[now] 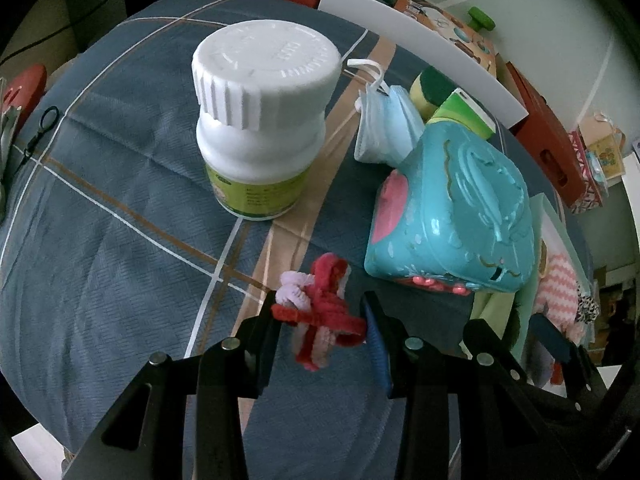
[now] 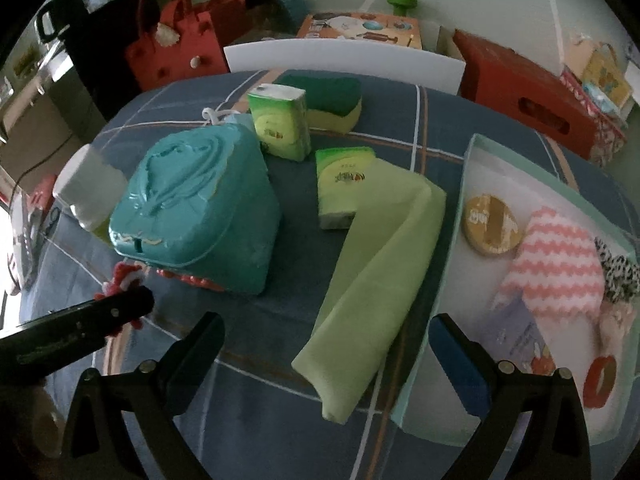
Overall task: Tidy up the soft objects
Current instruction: 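Grasp the light green cloth with the right tool while the left tool holds the toy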
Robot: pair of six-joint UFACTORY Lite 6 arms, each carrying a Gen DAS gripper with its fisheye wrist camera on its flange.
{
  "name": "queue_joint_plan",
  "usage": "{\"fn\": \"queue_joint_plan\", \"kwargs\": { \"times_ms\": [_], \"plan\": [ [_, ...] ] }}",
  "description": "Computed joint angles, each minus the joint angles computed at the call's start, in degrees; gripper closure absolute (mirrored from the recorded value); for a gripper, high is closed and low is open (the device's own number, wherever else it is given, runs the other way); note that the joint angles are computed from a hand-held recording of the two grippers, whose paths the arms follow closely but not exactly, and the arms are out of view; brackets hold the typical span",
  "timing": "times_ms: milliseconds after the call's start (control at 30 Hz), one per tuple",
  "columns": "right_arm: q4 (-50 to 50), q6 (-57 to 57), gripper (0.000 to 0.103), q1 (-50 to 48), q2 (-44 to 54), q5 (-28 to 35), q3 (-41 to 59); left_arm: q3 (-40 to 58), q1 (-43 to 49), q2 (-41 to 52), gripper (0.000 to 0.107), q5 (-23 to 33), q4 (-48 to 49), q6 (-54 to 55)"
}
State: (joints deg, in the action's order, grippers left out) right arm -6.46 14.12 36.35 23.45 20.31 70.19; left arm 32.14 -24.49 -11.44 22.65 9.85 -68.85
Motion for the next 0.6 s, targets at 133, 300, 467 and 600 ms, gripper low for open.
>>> {"fn": "queue_joint_plan", "kwargs": {
  "times_ms": [133, 300, 467, 600],
  "plan": [
    [8.7, -9.3, 0.001, -0.7, -0.4, -1.7, -0.9, -0.3, 0.4, -0.5, 0.065, 0.0, -1.0, 0.9],
    [14.3, -15.4, 0.008, -1.7, 1.6, -2.1, 0.2, -0.3, 2.1, -0.4, 0.065, -0.7, -3.3, 4.4],
    [11.2, -13.3, 0.019, -1.1, 4.0, -1.3, 1.8, -0.7, 1.9, -0.6, 0.065, -1.2, -3.7, 3.9],
    [-1.2, -2.5, 0.03, 0.4, 6.3, 0.0, 3.1, -0.5, 2.0, -0.1, 0.065, -1.7, -4.3, 4.0]
  ]
}}
